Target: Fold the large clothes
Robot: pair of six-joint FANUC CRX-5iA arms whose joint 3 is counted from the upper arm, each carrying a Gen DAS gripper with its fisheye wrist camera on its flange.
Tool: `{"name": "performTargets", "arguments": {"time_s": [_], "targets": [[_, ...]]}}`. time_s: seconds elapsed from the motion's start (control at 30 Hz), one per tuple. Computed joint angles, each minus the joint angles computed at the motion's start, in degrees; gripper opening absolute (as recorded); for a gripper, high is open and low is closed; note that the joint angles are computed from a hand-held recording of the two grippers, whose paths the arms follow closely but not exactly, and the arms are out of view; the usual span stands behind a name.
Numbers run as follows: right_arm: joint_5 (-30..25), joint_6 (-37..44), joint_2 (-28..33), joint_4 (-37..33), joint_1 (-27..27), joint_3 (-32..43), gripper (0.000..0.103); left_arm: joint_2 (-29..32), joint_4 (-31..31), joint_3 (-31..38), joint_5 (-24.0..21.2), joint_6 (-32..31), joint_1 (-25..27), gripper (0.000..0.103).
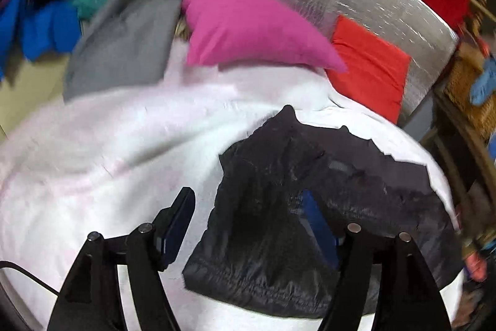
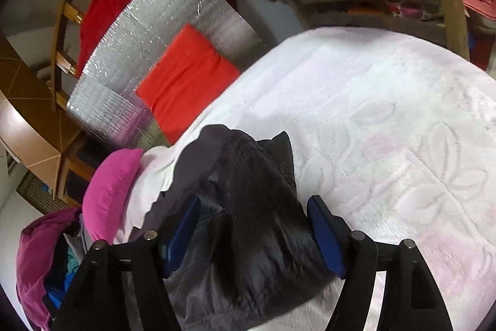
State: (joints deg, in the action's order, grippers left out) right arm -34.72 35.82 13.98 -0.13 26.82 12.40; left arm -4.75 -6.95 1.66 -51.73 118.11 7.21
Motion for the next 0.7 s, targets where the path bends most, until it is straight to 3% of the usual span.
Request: {"name": "performTargets", "arguments": {"time_s": [0.1,0.27,0.47,0.53,0.7], "targets": [[1.8,-0.1,-2.9,-1.0,-0.1,-3.1,0.075,0.8,-5.1,2.4,-2.7,-0.8,-4.1,0.074],[2.7,-0.2,-6.4,-1.1,0.7,-6.3,0.075,-0.5,-6.1,1.0,-3.6,-4.4,-8.2,0.074],[-2.2,6.9,-9.2,-7.1,0.6,-7.4,0.074,-1.4,1.5,-2.4,-3.8,-6.8,-7.3,0.074],[-5.2,8.9,-8.2,-7.7,0.7,-5.9,0.074,-1.5,4.9,-3.9,-4.2,-7.0,-5.9,0.074],[-13.0,16.6,-4.7,-17.8,-1.7,-0.4,0.074,-0.5,12.1,-6.0,-5.2,-7.8,-3.4,0.074]]}}
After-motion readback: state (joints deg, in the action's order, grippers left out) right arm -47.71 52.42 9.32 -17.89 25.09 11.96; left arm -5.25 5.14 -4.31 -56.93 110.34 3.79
